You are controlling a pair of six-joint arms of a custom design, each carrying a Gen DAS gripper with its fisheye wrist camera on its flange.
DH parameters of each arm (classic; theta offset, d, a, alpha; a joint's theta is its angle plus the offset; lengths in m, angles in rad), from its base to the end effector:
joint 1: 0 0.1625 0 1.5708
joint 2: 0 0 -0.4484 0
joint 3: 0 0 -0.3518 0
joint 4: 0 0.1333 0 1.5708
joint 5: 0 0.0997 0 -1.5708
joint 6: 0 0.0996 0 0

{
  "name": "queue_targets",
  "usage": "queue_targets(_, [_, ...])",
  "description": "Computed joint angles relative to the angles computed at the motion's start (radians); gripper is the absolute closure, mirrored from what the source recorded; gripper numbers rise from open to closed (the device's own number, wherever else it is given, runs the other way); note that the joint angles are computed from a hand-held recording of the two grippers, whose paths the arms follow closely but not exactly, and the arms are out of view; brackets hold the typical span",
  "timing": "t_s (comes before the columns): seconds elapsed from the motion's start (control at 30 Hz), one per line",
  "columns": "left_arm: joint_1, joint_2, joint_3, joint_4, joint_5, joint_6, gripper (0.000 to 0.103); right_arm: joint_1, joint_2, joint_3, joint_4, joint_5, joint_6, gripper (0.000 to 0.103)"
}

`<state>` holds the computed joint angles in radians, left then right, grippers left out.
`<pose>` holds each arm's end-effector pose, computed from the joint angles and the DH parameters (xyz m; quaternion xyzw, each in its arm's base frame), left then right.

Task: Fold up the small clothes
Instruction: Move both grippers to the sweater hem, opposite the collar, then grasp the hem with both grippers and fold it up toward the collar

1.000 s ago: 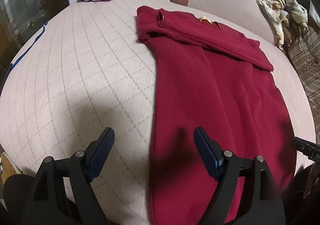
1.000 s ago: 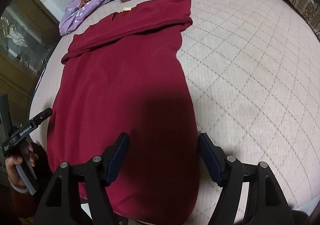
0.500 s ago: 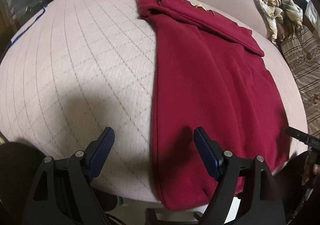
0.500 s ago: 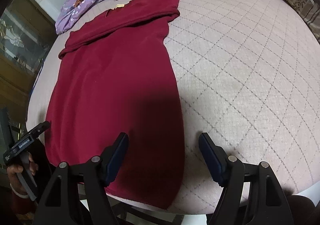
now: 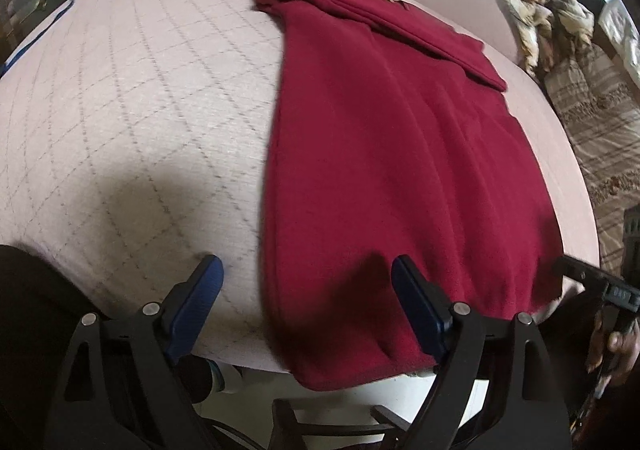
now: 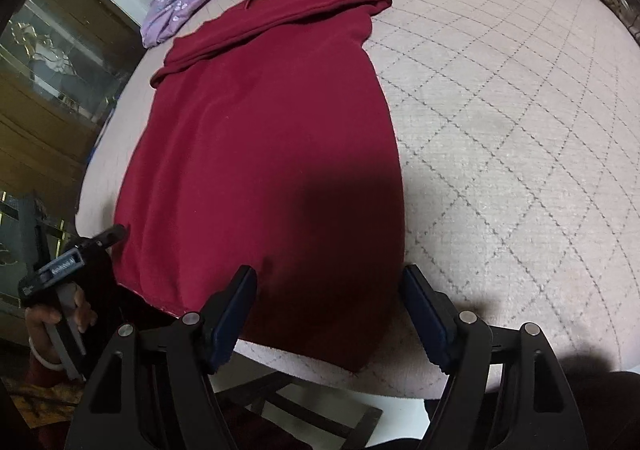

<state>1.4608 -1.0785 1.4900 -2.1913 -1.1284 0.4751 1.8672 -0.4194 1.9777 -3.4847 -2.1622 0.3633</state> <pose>0.1035 -0.6660 0.3496 0.2579 0.9357 -0.0605 0.2330 0.2310 -0.4901 -0.0495 -0.0830 -0.9393 0.2530 0.2166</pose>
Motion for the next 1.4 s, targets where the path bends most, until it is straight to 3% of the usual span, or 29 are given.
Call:
queue_targets(0.03, [-0.001, -0.002, 0.001, 0.008, -0.006, 0.005, 0.019, -0.002, 0.000, 0.003, -0.016, 0.009, -0.018, 0.038])
queue_targets(0.07, [-0.003, -0.005, 0.008, 0.008, -0.007, 0.014, 0.026, -0.005, 0.002, 0.006, -0.039, 0.023, -0.037, 0.053])
queue_targets(0.13, [-0.007, -0.008, 0.025, -0.020, 0.012, 0.040, 0.039, -0.017, 0.005, 0.013, -0.073, 0.061, -0.064, 0.069])
queue_targets(0.23, [-0.004, -0.012, 0.021, -0.021, 0.019, 0.052, 0.059, -0.031, 0.003, 0.015, -0.078, 0.101, -0.075, 0.072])
queue_targets(0.33, [0.004, -0.002, -0.014, 0.027, -0.002, 0.027, 0.060, -0.038, 0.001, 0.009, -0.068, 0.130, -0.070, 0.066])
queue_targets(0.43, [-0.006, -0.007, 0.014, -0.012, 0.016, 0.045, 0.059, -0.059, 0.010, 0.008, -0.107, 0.184, -0.069, 0.059])
queue_targets(0.5, [-0.006, -0.011, 0.020, -0.019, 0.005, 0.048, 0.077, -0.053, 0.014, -0.007, -0.095, 0.175, -0.085, 0.065])
queue_targets(0.53, [-0.003, -0.007, -0.001, 0.012, -0.012, 0.039, 0.097, -0.051, 0.016, -0.012, -0.099, 0.179, -0.091, 0.084])
queue_targets(0.57, [0.005, 0.005, -0.049, 0.085, -0.050, 0.009, 0.097, -0.054, 0.017, -0.013, -0.110, 0.201, -0.099, 0.092])
queue_targets(0.67, [0.013, 0.039, -0.158, 0.180, -0.126, -0.044, 0.097, -0.072, 0.017, -0.006, -0.178, 0.276, -0.120, 0.092])
queue_targets(0.83, [-0.009, 0.068, -0.235, 0.117, -0.205, -0.041, 0.097, -0.072, -0.011, -0.045, -0.237, 0.339, -0.175, 0.092])
queue_targets(0.97, [-0.024, 0.155, -0.355, 0.087, -0.244, -0.078, 0.097, -0.078, -0.030, -0.122, -0.233, 0.344, -0.216, 0.093])
queue_targets(1.2, [-0.058, 0.332, -0.567, 0.038, -0.221, -0.091, 0.097, -0.113, -0.012, -0.345, -0.105, 0.317, -0.249, 0.093])
queue_targets(1.4, [-0.073, 0.542, -0.905, 0.137, -0.188, -0.109, 0.097, -0.161, 0.014, -0.533, 0.040, 0.297, -0.240, 0.093])
